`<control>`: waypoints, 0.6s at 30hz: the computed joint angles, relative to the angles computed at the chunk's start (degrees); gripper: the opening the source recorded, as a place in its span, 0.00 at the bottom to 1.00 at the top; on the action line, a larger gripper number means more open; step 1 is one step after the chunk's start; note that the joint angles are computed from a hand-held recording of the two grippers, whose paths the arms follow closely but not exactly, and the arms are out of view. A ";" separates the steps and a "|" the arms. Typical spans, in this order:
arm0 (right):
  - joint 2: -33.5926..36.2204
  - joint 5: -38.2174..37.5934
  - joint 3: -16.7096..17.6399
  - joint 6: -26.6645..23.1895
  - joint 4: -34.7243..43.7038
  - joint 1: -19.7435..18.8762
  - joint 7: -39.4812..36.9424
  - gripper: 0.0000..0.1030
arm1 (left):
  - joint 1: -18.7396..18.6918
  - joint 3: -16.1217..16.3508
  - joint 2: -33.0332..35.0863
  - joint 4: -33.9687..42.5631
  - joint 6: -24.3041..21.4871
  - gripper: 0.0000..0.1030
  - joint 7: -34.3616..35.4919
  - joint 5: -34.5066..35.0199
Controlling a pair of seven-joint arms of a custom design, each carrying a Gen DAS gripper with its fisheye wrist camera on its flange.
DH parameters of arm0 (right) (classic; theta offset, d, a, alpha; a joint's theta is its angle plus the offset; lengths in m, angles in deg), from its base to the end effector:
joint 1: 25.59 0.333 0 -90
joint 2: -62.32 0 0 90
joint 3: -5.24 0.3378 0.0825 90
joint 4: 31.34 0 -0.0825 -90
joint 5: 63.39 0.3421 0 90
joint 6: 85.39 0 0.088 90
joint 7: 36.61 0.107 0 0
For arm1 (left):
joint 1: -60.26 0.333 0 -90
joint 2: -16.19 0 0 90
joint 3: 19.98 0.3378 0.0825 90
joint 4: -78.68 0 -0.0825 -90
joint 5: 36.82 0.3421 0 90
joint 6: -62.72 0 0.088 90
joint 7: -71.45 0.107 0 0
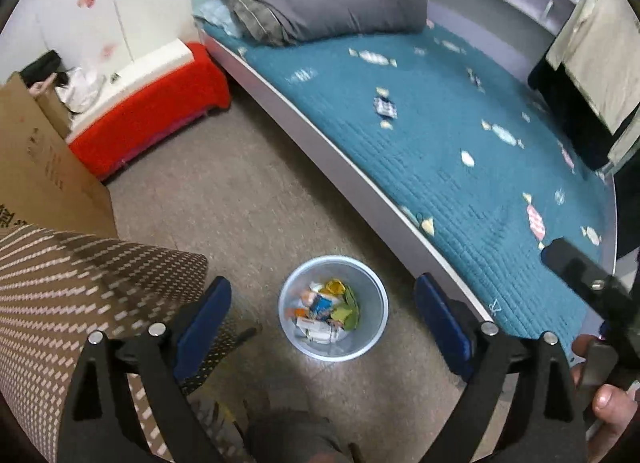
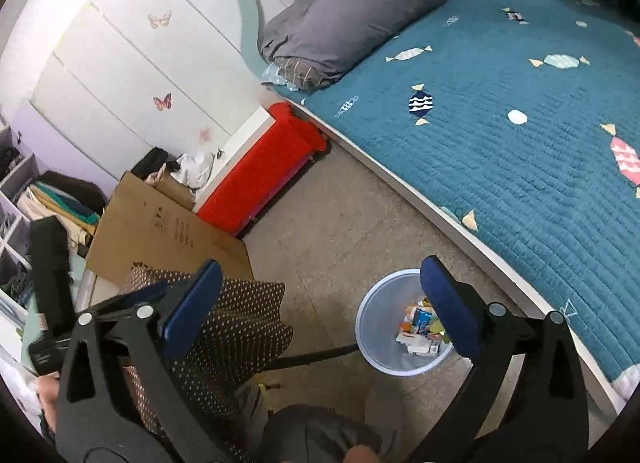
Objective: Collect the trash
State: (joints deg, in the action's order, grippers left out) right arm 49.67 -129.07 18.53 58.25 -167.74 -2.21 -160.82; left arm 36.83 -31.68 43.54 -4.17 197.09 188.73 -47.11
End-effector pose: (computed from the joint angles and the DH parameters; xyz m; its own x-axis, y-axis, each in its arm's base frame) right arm 0.3575 0.2809 0.4818 -0.5862 -0.5579 -0.5875 -0.2627 0.8169 -0.5135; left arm 0.5891 -0.3798 0.4986 -0.8187 -0.5720 0.0501 -0.5251 0.7106 -0.4682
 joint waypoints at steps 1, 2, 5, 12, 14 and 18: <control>0.47 1.42 0.42 -1.37 1.33 0.50 -1.85 0.94 | 0.98 -0.39 -2.12 -2.70 1.82 0.89 1.11 -1.21; 0.81 2.29 0.72 -2.36 2.29 0.90 -3.09 0.94 | 1.53 -0.59 -3.60 -4.53 3.03 0.90 1.86 -1.94; 2.36 5.86 1.53 -6.05 6.77 2.62 -8.84 0.94 | 3.78 -1.39 -10.30 -13.15 10.36 0.92 6.60 -4.86; 7.18 8.11 3.36 -14.20 18.11 6.95 -16.67 0.94 | 8.77 -2.54 -22.45 -24.94 17.79 0.95 19.27 -16.97; 8.47 8.61 3.28 -16.14 21.11 8.30 -19.21 0.94 | 9.79 -2.10 -25.30 -26.79 18.02 0.95 23.24 -21.42; 12.94 8.41 3.75 -22.42 30.64 11.86 -24.87 0.94 | 11.11 -0.24 -30.23 -29.81 18.81 0.95 30.09 -30.32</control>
